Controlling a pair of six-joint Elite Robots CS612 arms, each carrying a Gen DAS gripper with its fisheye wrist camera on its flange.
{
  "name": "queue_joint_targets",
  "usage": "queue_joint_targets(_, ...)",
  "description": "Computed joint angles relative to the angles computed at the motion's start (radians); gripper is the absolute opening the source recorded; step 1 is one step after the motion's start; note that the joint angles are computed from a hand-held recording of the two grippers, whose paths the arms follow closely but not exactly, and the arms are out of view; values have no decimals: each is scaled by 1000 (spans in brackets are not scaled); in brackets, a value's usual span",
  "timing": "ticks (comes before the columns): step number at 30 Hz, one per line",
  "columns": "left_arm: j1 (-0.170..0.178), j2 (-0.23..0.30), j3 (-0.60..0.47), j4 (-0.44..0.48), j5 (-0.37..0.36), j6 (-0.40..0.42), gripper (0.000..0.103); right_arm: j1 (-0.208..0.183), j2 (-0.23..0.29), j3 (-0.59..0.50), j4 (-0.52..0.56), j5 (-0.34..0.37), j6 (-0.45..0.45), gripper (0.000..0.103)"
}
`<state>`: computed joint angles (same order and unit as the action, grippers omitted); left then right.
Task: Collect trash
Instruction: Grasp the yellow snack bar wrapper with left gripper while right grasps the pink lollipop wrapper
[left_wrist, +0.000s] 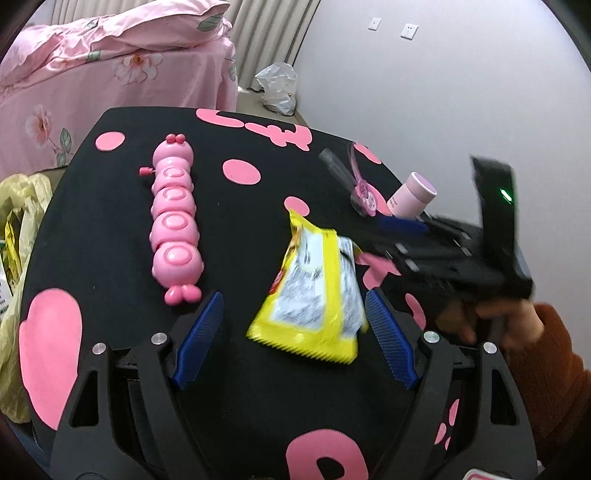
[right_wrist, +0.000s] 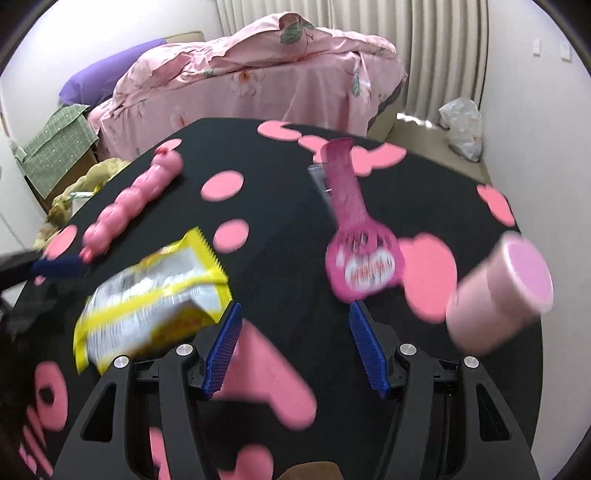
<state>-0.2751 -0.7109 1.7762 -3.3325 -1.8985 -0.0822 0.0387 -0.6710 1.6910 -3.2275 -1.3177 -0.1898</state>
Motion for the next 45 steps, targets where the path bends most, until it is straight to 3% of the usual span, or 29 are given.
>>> queue_joint_targets(3,-14,-1,-8,16,31,40,75,-10,-16,53,-69,-14,26,57)
queue_joint_targets(6,-44,-5,-25,101,128,84,75,-16,-20,77,-137,-40,62,57)
queue_joint_targets(11,-50,-1,-18,92,161,65,75,-19,-18,47,-76,-30,66,57)
queue_joint_targets(16,-44,-2,-7,75,142,67,75,6,22,-24,-95,-120,130,57)
queue_joint_targets(19,-43,-2,-4,66,137,63,75,33,47,-83,-63,-242,146,57)
queue_joint_targets(22,-43,-1,-4,65,138,63,75,44,62,-121,-36,-303,135,57)
queue_joint_targets(29,-39,2,-5,58,122,54,75,14,54,-117,18,-142,163,49)
queue_joint_targets(38,-39,-5,-4,86,110,94,79,10,-16,46,-176,-172,142,49)
queue_joint_targets(39,-40,-5,-2,85,116,96,78,6,-25,68,-200,-164,151,49)
queue_joint_targets(42,-55,-9,10,63,186,97,53,-9,-41,118,-269,-146,211,49)
queue_joint_targets(45,-53,-10,18,34,185,97,36,-20,-51,148,-311,-128,257,49)
